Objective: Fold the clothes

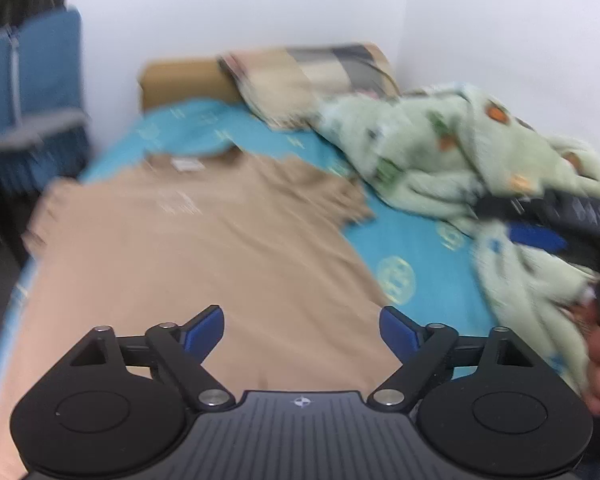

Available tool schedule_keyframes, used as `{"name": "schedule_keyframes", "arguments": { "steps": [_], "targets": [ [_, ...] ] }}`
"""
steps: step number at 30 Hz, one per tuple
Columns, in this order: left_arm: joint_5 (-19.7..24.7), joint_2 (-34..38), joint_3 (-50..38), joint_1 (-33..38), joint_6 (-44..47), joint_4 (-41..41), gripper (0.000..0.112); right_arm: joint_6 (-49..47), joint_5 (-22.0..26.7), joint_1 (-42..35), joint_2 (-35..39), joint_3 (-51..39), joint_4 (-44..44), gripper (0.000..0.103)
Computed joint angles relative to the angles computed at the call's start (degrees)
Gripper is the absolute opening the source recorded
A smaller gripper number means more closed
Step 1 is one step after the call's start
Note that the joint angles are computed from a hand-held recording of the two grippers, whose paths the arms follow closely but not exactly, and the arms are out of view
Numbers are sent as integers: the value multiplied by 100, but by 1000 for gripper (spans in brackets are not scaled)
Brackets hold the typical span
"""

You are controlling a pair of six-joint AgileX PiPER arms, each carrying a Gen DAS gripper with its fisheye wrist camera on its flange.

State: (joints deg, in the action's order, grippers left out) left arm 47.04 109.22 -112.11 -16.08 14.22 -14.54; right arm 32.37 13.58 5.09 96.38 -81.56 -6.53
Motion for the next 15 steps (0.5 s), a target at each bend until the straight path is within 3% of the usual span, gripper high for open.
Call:
{"name": "schedule_keyframes", "arguments": {
  "steps": [2,4,7,11,15],
  "targets": [
    [-6,39,-202,181,81,-21,92,266,-21,131,51,-67,-536,64],
    [-218,-24,-73,320,101,-114,94,491,70,250,126,-186,-952,64],
    [-537,-154,286,538,279,-388,94,-332,177,218,267,-347,-16,65],
    [-620,-251,443,743,159,-474,94,-871,369,146,451,-555,826,87],
    [-549,-390,605,1000,409,-913,96,-581,402,131,662,-758,918,87]
  ]
}}
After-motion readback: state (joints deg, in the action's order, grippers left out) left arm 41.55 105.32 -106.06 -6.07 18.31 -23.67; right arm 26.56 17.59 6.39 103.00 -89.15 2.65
